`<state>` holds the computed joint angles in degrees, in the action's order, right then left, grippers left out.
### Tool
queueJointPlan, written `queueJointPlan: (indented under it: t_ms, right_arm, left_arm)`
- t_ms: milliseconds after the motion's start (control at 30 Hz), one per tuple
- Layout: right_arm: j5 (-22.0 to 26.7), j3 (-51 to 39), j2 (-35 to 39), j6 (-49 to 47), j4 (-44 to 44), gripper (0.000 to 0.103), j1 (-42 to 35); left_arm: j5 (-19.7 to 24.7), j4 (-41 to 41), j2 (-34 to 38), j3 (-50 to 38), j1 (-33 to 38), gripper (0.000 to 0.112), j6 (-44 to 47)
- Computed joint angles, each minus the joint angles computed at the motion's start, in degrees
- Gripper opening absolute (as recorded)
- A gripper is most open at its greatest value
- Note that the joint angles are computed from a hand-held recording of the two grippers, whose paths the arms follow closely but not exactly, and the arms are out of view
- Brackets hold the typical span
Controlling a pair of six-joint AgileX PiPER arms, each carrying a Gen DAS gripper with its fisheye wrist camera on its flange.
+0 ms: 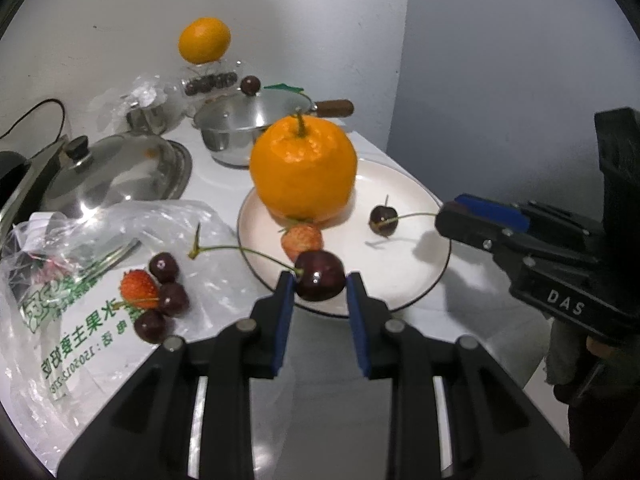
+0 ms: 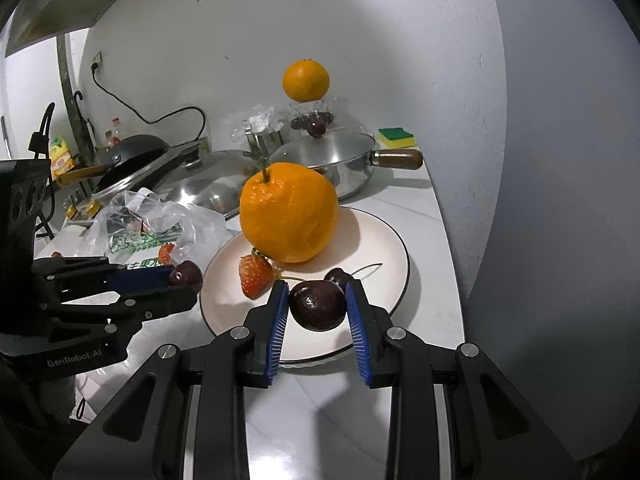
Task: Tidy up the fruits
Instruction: 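Carry the cherry with the left gripper to the plate while the right holds its cherry above it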
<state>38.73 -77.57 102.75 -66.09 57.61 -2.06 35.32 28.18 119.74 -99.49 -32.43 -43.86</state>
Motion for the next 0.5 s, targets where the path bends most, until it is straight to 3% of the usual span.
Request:
queueJointPlan:
  t_ms: [500]
  right_arm:
    - [0.8,-5.0,5.4,2.0,-2.2,0.032,0.4]
  left_arm:
    - [3.2,-8.3,7.9,-10.8,0.1,0.028,8.9]
